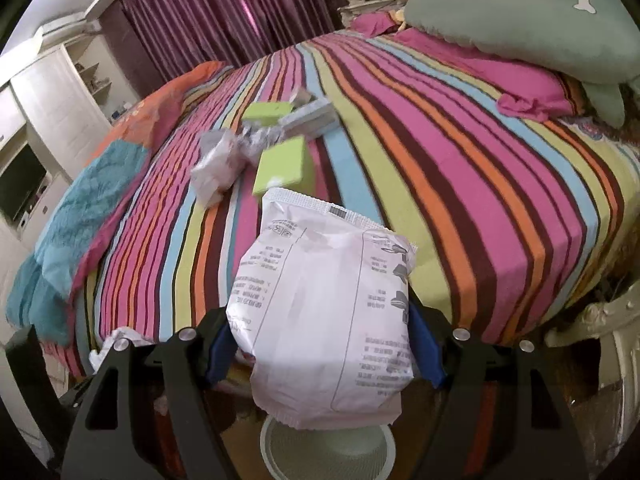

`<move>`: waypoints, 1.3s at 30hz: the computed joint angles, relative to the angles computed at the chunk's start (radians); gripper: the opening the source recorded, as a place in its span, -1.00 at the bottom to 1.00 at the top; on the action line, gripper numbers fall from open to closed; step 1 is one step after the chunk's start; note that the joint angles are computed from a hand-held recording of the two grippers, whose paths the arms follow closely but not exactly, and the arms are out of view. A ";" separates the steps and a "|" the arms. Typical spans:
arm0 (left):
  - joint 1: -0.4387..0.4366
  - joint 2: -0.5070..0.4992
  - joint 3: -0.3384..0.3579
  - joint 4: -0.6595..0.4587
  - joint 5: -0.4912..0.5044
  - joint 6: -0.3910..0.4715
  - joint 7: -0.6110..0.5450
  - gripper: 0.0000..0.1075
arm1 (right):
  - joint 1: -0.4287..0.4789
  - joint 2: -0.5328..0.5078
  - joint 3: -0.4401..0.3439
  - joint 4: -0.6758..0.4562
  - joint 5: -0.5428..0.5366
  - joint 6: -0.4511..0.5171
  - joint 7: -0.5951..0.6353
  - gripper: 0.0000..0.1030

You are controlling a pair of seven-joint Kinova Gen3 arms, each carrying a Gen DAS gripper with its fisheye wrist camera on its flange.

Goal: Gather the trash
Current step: 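Carry crumpled paper in left tool while right tool carries white packet to wastebasket, then open both tools over the wastebasket to drop the paper and packet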

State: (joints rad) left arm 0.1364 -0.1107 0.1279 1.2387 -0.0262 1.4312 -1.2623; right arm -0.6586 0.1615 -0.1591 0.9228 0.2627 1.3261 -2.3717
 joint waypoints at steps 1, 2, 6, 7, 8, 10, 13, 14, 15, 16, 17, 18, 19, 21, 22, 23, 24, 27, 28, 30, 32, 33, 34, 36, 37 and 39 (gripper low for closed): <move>0.002 -0.010 -0.003 0.021 0.016 0.006 0.000 0.08 | -0.004 -0.004 -0.004 0.014 -0.006 0.002 -0.005 0.34; 0.003 -0.017 -0.004 0.039 0.024 0.009 0.002 0.08 | -0.006 -0.006 -0.007 0.025 -0.012 0.003 -0.012 0.34; 0.013 -0.036 0.008 0.116 0.036 0.019 0.005 0.08 | -0.007 -0.031 -0.025 0.103 -0.048 -0.011 -0.049 0.34; 0.012 -0.036 0.003 0.131 0.050 0.022 0.004 0.08 | -0.004 -0.035 -0.030 0.126 -0.069 -0.013 -0.064 0.34; 0.010 -0.038 -0.006 0.150 0.072 0.026 0.004 0.08 | 0.004 -0.041 -0.033 0.143 -0.094 -0.017 -0.072 0.34; 0.004 -0.038 -0.025 0.193 0.120 0.037 -0.002 0.08 | 0.027 -0.056 -0.038 0.201 -0.164 -0.040 -0.093 0.34; -0.004 -0.027 -0.031 0.242 0.146 0.054 -0.001 0.08 | 0.048 -0.059 -0.048 0.255 -0.231 -0.044 -0.113 0.34; -0.007 -0.023 -0.035 0.256 0.157 0.058 -0.001 0.08 | 0.055 -0.060 -0.050 0.271 -0.255 -0.047 -0.113 0.34; -0.012 -0.017 -0.043 0.273 0.176 0.061 -0.004 0.08 | 0.066 -0.055 -0.051 0.289 -0.295 -0.048 -0.108 0.34; -0.015 -0.012 -0.046 0.283 0.187 0.063 -0.004 0.08 | 0.073 -0.051 -0.052 0.302 -0.321 -0.050 -0.106 0.34; -0.020 -0.005 -0.053 0.295 0.205 0.067 -0.007 0.08 | 0.079 -0.047 -0.053 0.316 -0.348 -0.053 -0.103 0.34; -0.025 -0.001 -0.057 0.306 0.220 0.068 -0.013 0.08 | 0.086 -0.041 -0.054 0.326 -0.379 -0.054 -0.100 0.34; -0.029 0.007 -0.062 0.318 0.235 0.070 -0.018 0.08 | 0.097 -0.034 -0.054 0.343 -0.417 -0.056 -0.091 0.34; -0.037 0.025 -0.066 0.334 0.256 0.075 -0.024 0.08 | 0.105 -0.013 -0.056 0.355 -0.465 -0.051 -0.081 0.34; -0.042 0.035 -0.071 0.346 0.269 0.077 -0.028 0.08 | 0.108 -0.007 -0.056 0.360 -0.481 -0.046 -0.075 0.34; -0.047 0.045 -0.073 0.357 0.279 0.079 -0.028 0.08 | 0.108 0.006 -0.056 0.361 -0.497 -0.036 -0.074 0.34; -0.049 0.051 -0.071 0.368 0.284 0.076 -0.022 0.08 | 0.109 0.018 -0.057 0.361 -0.511 -0.025 -0.072 0.34; -0.061 0.071 -0.077 0.396 0.305 0.079 -0.021 0.08 | 0.112 0.052 -0.054 0.351 -0.546 0.003 -0.069 0.34; -0.064 0.078 -0.077 0.405 0.312 0.078 -0.022 0.08 | 0.111 0.058 -0.053 0.350 -0.550 0.006 -0.070 0.34; -0.066 0.095 -0.076 0.420 0.321 0.073 -0.020 0.08 | 0.105 0.081 -0.052 0.332 -0.553 0.025 -0.072 0.34; -0.055 0.125 -0.061 0.421 0.328 0.062 0.004 0.08 | 0.098 0.110 -0.051 0.311 -0.558 0.046 -0.074 0.34; -0.055 0.133 -0.061 0.421 0.331 0.065 0.005 0.08 | 0.095 0.122 -0.051 0.302 -0.563 0.056 -0.075 0.34; -0.053 0.143 -0.059 0.423 0.333 0.072 0.008 0.08 | 0.094 0.136 -0.051 0.295 -0.570 0.064 -0.076 0.34; -0.051 0.162 -0.057 0.430 0.339 0.074 0.009 0.08 | 0.097 0.147 -0.050 0.304 -0.582 0.069 -0.071 0.34; -0.047 0.177 -0.054 0.434 0.342 0.070 0.014 0.08 | 0.098 0.155 -0.049 0.306 -0.590 0.072 -0.072 0.34; -0.047 0.188 -0.055 0.448 0.345 0.071 0.011 0.08 | 0.111 0.161 -0.047 0.337 -0.610 0.062 -0.062 0.34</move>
State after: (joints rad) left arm 0.0891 0.0778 0.0730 1.6867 0.3190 1.5021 -1.2511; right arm -0.5479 0.3222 -0.2060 1.2597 -0.3474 1.3877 -2.4336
